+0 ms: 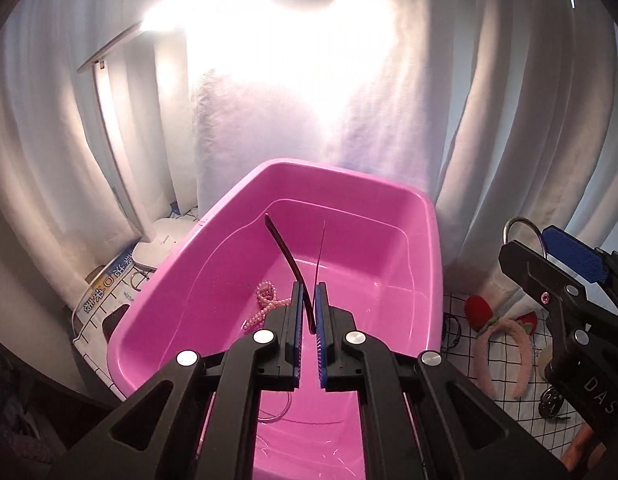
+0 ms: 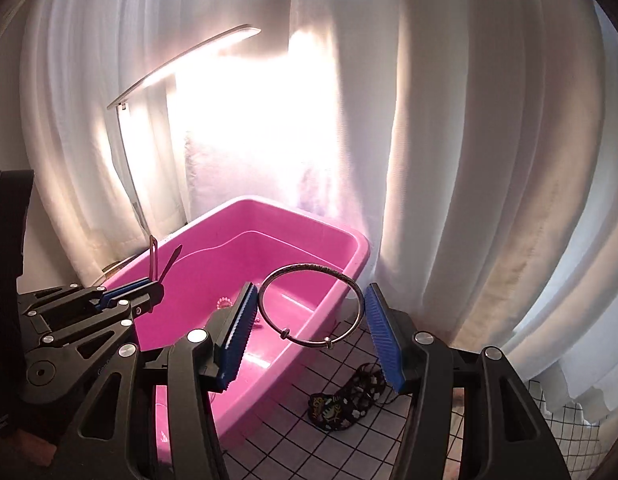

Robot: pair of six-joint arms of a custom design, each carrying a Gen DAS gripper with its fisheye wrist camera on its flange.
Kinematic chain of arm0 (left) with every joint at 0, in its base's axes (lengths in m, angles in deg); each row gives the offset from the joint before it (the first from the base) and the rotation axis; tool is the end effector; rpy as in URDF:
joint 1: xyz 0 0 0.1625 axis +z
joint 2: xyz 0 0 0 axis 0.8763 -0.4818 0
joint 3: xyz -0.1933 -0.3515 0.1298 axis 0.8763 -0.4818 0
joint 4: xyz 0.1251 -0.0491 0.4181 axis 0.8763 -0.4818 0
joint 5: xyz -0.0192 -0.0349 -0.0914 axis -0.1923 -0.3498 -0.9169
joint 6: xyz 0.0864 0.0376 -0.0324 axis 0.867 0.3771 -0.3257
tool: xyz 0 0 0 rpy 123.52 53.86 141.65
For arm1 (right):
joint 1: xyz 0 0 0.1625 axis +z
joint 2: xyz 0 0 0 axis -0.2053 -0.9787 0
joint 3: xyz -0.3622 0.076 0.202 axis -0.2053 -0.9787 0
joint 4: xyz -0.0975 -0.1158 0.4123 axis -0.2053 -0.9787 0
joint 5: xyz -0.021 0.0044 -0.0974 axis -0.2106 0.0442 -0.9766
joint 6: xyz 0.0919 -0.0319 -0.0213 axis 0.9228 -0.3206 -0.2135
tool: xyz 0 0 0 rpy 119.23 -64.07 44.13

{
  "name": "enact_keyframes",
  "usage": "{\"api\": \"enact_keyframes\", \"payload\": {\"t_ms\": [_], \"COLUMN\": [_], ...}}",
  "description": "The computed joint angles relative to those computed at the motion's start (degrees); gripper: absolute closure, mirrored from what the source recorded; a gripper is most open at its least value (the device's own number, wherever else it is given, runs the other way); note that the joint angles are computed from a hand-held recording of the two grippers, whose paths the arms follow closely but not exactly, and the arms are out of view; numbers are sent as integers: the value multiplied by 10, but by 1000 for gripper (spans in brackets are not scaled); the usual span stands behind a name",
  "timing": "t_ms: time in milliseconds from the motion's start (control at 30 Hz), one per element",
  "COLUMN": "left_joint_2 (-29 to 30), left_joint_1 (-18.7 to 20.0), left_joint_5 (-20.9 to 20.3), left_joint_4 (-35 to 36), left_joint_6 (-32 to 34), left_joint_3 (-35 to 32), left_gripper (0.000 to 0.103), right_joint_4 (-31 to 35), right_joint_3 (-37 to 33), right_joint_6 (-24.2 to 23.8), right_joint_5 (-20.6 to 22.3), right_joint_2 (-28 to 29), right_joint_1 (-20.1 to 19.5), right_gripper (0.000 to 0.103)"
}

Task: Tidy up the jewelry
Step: 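Carry the hairpins in left tool while right tool carries the bangle over the tub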

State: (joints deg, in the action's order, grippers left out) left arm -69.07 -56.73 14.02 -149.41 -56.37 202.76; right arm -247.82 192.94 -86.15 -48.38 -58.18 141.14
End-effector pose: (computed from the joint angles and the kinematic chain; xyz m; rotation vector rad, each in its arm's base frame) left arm -0.3318 -0.2354 0.1890 0.1731 2.1514 -1.0232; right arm 0.2997 -0.2594 0.2392 0.8869 -2.2438 0.9225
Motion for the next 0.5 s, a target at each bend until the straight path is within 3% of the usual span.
{"api": "enact_keyframes", "payload": {"t_ms": [267, 500], "left_joint_2": [-47, -71], "left_joint_1": [46, 81], "left_joint_5": [-1, -16], "left_joint_4": [48, 44], "left_joint_6": [-22, -23], "left_joint_3": [13, 30], "left_gripper": [97, 97], "right_joint_4": [15, 53], "right_joint_3": [-67, -99], "right_joint_6": [1, 23], "right_joint_5": [19, 20], "right_joint_2": [120, 171], "right_joint_1": [-6, -23], "right_gripper": [49, 50]}}
